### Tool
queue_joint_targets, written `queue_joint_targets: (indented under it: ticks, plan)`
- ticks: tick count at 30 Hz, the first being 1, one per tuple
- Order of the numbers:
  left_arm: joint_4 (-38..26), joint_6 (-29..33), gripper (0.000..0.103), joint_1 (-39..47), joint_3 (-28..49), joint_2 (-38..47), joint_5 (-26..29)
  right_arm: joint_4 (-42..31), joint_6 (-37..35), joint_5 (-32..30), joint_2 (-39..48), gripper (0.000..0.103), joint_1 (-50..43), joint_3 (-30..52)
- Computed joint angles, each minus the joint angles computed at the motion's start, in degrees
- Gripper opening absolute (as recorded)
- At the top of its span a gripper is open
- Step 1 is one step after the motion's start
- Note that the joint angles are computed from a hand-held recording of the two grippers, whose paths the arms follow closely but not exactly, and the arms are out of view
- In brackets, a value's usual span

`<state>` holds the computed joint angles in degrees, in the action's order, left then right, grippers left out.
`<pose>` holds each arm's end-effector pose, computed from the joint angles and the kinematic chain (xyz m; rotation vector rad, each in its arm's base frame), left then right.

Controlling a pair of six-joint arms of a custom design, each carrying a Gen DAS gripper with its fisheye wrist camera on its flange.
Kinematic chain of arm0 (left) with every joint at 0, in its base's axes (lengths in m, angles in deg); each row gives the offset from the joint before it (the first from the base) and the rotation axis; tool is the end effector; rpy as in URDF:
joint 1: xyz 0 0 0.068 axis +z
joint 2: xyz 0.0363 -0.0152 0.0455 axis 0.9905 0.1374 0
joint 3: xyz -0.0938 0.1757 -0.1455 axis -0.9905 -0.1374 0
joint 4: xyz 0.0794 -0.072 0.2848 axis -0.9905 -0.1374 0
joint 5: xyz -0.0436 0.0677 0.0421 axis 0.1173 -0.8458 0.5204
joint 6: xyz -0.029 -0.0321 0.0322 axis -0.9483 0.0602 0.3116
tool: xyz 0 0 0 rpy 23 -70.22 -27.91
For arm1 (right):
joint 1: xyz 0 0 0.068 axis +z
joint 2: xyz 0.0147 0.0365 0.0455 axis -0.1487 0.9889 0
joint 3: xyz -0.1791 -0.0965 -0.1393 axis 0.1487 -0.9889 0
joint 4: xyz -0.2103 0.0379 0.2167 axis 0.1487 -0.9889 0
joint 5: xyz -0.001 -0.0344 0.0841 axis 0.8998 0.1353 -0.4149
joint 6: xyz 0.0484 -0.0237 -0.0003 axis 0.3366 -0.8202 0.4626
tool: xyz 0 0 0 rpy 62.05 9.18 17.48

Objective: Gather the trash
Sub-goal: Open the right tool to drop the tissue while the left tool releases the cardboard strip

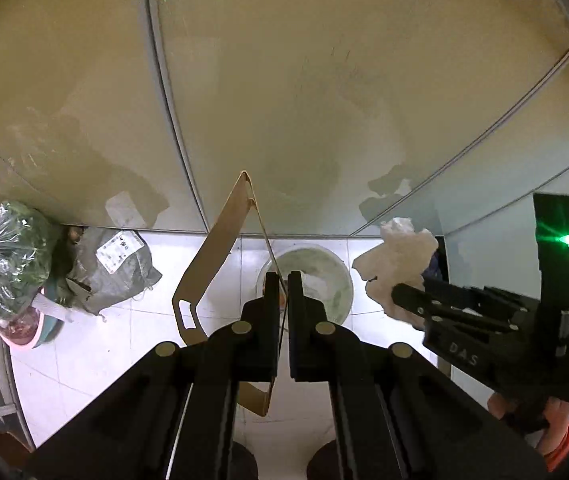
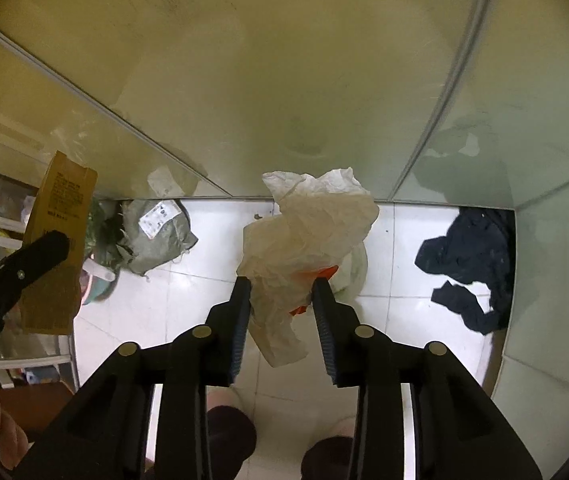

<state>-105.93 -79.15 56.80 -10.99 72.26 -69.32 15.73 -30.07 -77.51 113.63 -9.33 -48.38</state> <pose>0.1433 -0.0673 0.0975 -0.1262 2.7807 -0.2392 0.2458 0.0077 0.0947 -0.3357 2.8962 0.4333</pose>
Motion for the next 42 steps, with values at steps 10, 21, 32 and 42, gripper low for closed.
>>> queue_joint_targets:
  ticks: [10,21,32,42]
  plan:
    - [13.11,0.62,0.002,-1.68,2.61,16.91,2.85,1.13,0.58,-1.25,2.23,0.054,-1.88,1.63]
    - [20.16,-3.53,0.039,-7.69,10.52,34.44,6.63,-5.05,-1.88,0.24,-6.54,0.054,-8.61,3.22]
    - [-3.40,-3.45,0.039,-9.79,17.71,17.29,3.57,-16.77,-3.11,-1.10,-15.15,0.054,-11.59,8.02]
    - [-31.88,2.26,0.039,-6.27,50.51,11.96,-0.70,-38.87,0.63,-3.08,-22.92,0.054,-10.31,31.50]
